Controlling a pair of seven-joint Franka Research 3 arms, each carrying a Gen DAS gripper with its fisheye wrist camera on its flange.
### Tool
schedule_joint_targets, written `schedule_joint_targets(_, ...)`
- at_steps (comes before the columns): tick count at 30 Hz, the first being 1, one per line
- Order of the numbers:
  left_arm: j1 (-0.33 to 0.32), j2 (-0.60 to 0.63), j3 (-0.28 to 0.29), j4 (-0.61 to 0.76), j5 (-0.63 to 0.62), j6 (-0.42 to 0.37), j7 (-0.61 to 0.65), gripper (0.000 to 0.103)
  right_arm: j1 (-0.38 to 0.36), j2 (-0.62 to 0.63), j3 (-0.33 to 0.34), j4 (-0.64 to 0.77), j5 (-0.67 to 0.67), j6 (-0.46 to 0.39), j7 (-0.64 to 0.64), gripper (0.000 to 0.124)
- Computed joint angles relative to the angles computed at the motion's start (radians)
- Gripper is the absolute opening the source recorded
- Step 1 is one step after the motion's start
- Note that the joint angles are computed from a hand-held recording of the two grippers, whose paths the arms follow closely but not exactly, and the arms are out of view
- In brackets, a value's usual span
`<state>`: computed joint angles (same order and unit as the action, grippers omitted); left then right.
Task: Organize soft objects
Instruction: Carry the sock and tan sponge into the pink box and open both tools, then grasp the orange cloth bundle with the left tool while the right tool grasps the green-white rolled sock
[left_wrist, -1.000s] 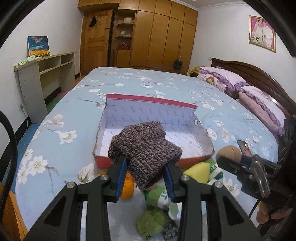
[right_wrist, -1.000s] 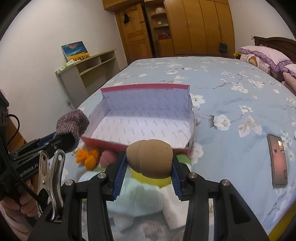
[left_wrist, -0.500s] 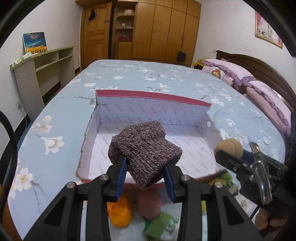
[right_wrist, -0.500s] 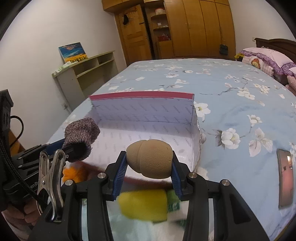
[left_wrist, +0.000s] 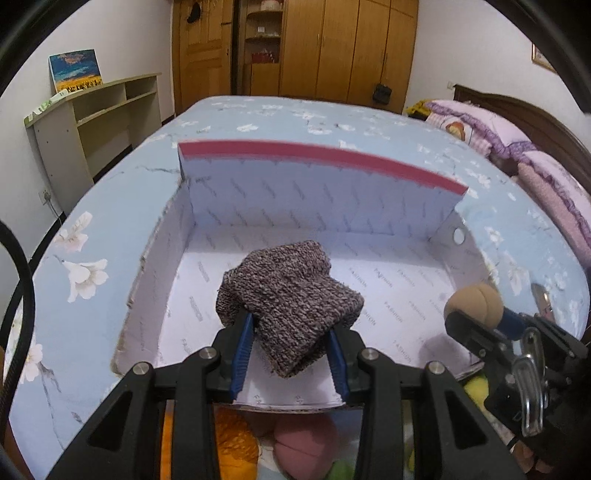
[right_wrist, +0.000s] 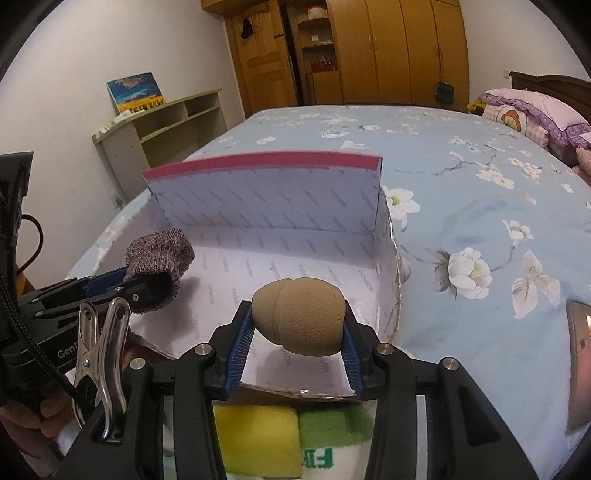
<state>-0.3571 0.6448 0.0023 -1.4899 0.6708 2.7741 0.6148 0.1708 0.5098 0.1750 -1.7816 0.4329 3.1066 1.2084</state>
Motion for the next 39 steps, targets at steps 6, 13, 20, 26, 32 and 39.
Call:
schedule_joint_targets(6,-0.018,0.019,0.017,0.016,0.011,-0.031,-0.02,0.039,0.069,0.011,-0.074,-0.01,-0.058,0.046,0.019,0.045)
schedule_joint_targets(13,-0.02,0.012,0.015,0.008,0.039,-0.027,-0.046,0.052,0.059,0.015,-0.065,-0.012,-0.079,0.062,0.054,0.046)
schedule_joint_targets(20,-0.04,-0.02,0.038,-0.023,0.095,-0.019,-0.107,0.067,-0.09,0.014,0.111,-0.034,-0.041,0.103,-0.015,0.057)
schedule_joint_targets(26,-0.036,-0.049,0.028,-0.053,0.125,-0.03,-0.141,0.069,-0.162,0.008,0.198,-0.06,-0.041,0.145,-0.044,0.063)
schedule_joint_targets(32,-0.033,-0.092,0.022,-0.104,0.159,-0.014,-0.167,0.069,-0.196,-0.012,0.238,-0.084,-0.054,0.155,-0.041,0.063)
schedule_joint_targets(39,-0.024,-0.149,0.01,-0.162,0.207,0.005,-0.21,0.069,-0.284,-0.04,0.332,-0.125,-0.067,0.157,-0.043,0.063)
